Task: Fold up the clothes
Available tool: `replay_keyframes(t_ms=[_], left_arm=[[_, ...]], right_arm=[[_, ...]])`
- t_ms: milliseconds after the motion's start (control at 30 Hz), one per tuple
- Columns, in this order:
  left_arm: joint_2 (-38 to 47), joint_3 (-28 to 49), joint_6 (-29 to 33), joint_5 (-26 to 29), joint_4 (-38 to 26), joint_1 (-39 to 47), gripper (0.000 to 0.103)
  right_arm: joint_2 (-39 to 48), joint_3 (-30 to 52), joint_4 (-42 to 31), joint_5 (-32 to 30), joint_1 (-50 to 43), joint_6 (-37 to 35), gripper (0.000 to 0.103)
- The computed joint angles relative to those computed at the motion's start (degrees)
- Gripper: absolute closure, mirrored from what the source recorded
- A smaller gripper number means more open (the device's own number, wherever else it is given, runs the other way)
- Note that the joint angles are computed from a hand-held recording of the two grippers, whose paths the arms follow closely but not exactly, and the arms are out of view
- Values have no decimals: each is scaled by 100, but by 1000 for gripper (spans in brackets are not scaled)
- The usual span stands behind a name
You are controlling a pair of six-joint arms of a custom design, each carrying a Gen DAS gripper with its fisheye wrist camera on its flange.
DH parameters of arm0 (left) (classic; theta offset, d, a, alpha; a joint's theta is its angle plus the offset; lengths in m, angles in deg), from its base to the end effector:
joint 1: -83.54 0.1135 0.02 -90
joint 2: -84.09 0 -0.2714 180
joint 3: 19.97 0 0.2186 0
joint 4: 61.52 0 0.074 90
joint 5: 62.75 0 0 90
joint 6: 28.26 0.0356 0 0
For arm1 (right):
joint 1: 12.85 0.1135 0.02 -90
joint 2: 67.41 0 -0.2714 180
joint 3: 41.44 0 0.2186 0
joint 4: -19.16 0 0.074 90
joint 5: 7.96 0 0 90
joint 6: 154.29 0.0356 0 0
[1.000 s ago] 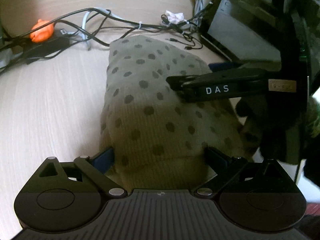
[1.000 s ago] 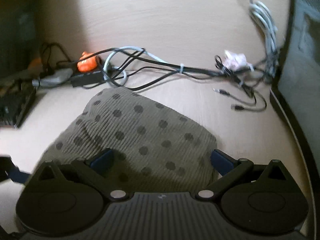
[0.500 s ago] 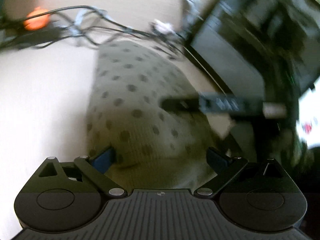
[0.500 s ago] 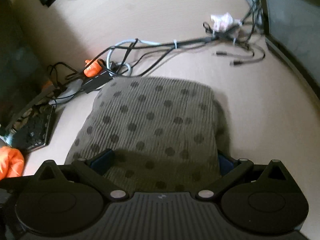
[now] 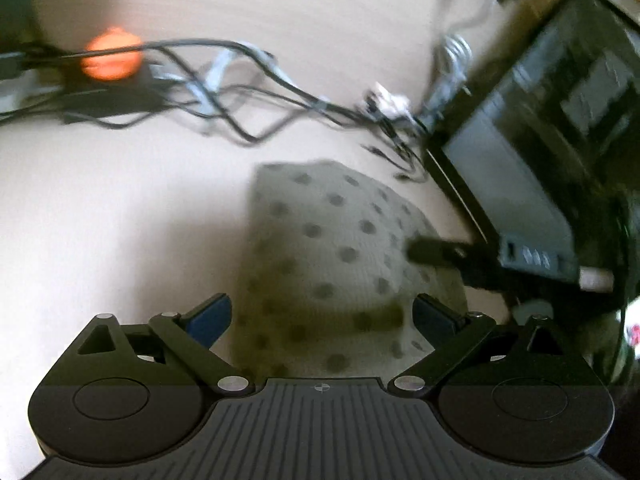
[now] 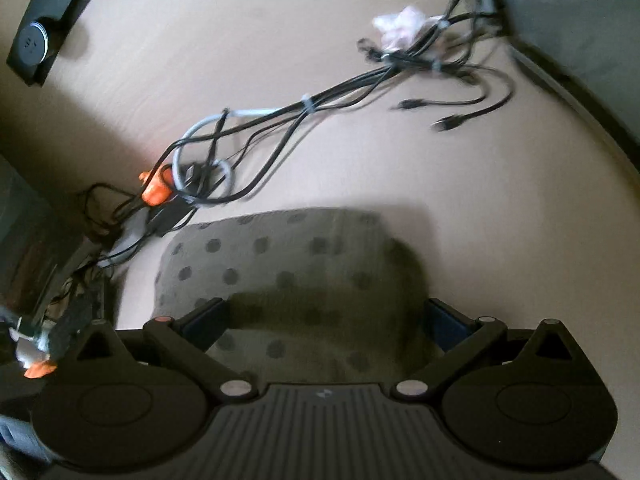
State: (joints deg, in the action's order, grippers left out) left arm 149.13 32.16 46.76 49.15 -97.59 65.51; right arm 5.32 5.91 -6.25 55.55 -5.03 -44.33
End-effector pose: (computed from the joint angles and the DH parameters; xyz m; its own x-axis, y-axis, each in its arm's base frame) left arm 0.1754 -0.0711 0.2300 -0.8275 0.0171 -0.5613 0.3168 0.8395 -0.4415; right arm 0.1998 0.0435 0.1969 -0.8584 0.1905 -0.4762 -0.1150 0.8334 0.5406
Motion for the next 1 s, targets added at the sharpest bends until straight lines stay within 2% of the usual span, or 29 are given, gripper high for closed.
replay_keyframes(t_ms=[133, 267, 367, 433, 500, 533, 600, 733, 867, 933, 1000], left_arm=[[40, -338, -231, -208, 706, -487, 3], [67, -216, -368, 301, 1107, -29, 3], [146, 164, -160, 41, 1151, 191, 3], [218, 386, 69, -234, 1112, 259, 3], [177, 392, 369, -771, 824, 148, 3], [94, 312, 418, -844, 681, 143, 3], [-173, -2, 370, -559, 479, 271, 3], [-647, -540, -19, -268, 369, 36, 3], [-1049, -421, -54, -406, 330, -158, 3], [-951, -94, 131, -415, 336, 58, 3], [-673, 315, 302, -461, 328, 393, 3]], right_arm=[[248, 50, 440, -474, 139, 200, 0], [527, 349, 1393, -711, 212, 758, 0], [660, 696, 1784, 106, 502, 646, 0], [612, 827, 1490, 1230, 746, 327, 0], [309, 634, 1231, 1655, 797, -26, 0], [131, 515, 1104, 1805, 805, -203, 0], [-256, 218, 848, 2051, 893, -517, 0], [-638, -397, 584, 3106, 1460, -974, 0], [-920, -603, 363, 2759, 1553, -795, 0], [-1157, -619, 428, 3085, 1872, -790, 0], [-1203, -532, 617, 3007, 1790, -841, 0]])
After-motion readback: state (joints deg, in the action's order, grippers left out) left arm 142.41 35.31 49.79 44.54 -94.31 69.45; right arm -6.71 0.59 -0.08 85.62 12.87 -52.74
